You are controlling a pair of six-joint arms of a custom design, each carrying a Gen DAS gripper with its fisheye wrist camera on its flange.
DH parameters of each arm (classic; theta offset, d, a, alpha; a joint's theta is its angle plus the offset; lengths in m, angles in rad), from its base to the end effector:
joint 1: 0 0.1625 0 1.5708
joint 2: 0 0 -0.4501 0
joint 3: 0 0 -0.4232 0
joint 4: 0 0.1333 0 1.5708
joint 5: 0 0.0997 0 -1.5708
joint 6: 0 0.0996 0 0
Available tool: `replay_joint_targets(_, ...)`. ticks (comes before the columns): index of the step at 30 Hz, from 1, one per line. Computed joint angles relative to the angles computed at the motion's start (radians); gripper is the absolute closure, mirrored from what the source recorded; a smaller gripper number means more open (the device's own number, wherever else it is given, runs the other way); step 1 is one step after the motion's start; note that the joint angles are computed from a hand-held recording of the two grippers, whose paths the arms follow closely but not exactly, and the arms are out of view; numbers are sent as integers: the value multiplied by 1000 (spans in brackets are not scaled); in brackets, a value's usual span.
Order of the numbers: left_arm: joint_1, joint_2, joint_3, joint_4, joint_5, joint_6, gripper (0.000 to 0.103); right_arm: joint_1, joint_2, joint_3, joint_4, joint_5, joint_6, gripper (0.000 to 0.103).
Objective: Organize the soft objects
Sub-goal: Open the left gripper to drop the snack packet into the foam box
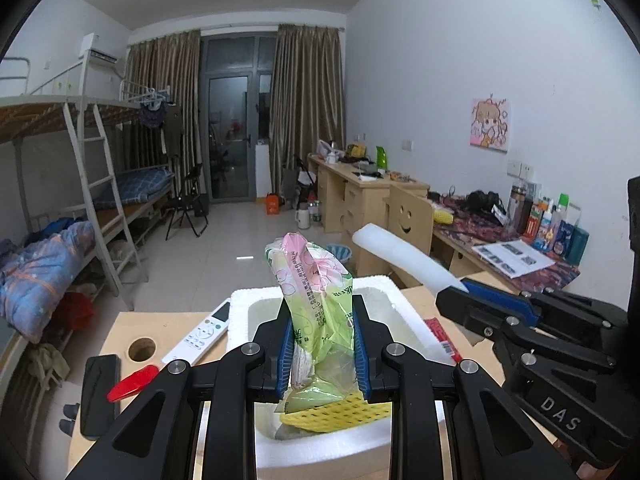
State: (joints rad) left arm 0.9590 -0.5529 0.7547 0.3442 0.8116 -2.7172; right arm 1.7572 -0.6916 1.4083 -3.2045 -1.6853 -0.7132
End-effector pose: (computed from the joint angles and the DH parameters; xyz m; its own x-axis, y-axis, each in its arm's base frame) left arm -0.2986 -0.7771 0.1913 -0.7262 0.1159 -0.6776 0.6554 0.4141 -0.6316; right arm 0.2690 -0.7684 0.1905 -0.6773 -0.4629 0.5719 -0.7350 0.3899 -0.5548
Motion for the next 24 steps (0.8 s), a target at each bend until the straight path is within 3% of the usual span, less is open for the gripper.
replay_joint_targets(16, 24, 107, -188, 128, 1, 6, 76, -4, 22, -27, 11, -19, 17, 85)
replay_joint_targets(21, 28, 116, -198, 126, -5, 13, 76, -1, 26, -32, 13, -26, 17, 85)
replay_joint_targets(24, 27, 105, -174, 89, -12, 39, 69, -1, 29, -33, 11, -30, 16, 85)
